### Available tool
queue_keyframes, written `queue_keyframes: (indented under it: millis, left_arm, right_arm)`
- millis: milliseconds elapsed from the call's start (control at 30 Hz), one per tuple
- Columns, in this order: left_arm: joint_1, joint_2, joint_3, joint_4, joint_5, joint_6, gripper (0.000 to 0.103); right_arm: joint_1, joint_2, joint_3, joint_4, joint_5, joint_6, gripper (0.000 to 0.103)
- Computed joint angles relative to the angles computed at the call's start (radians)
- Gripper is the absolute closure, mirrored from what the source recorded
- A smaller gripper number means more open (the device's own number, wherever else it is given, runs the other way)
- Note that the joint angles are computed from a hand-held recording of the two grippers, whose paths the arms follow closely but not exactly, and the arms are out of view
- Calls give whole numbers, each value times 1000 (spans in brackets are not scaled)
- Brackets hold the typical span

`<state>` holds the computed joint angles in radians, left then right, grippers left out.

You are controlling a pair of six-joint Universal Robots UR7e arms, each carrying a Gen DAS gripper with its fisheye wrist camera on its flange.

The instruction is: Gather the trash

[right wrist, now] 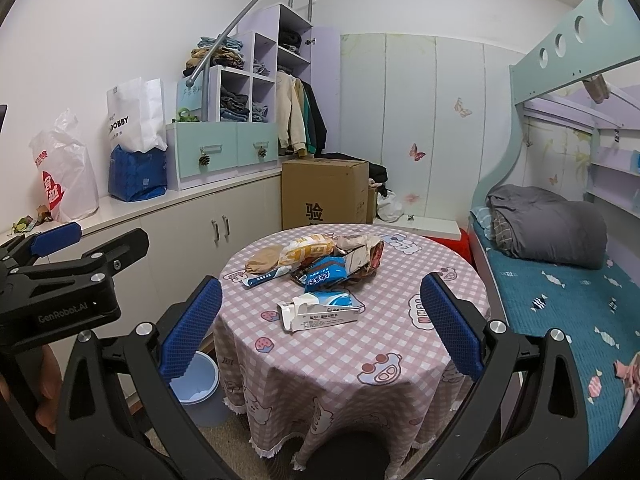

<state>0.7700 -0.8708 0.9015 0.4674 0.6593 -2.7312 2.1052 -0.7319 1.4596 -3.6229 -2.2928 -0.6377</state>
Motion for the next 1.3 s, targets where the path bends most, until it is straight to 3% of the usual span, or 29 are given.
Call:
queue_keyframes:
  millis: [700, 967, 1300]
  left_arm:
    - [15, 17, -14, 17, -2, -7, 4]
    - [29, 73, -104, 107, -19, -51, 4]
    - [77, 220, -329, 324, -17, -150, 4]
  right_arm:
    - [5, 5, -8, 36, -14, 21, 6]
    - [-15, -4, -11, 102, -7, 82, 6]
    - [-69, -17, -18, 195, 4, 190, 6]
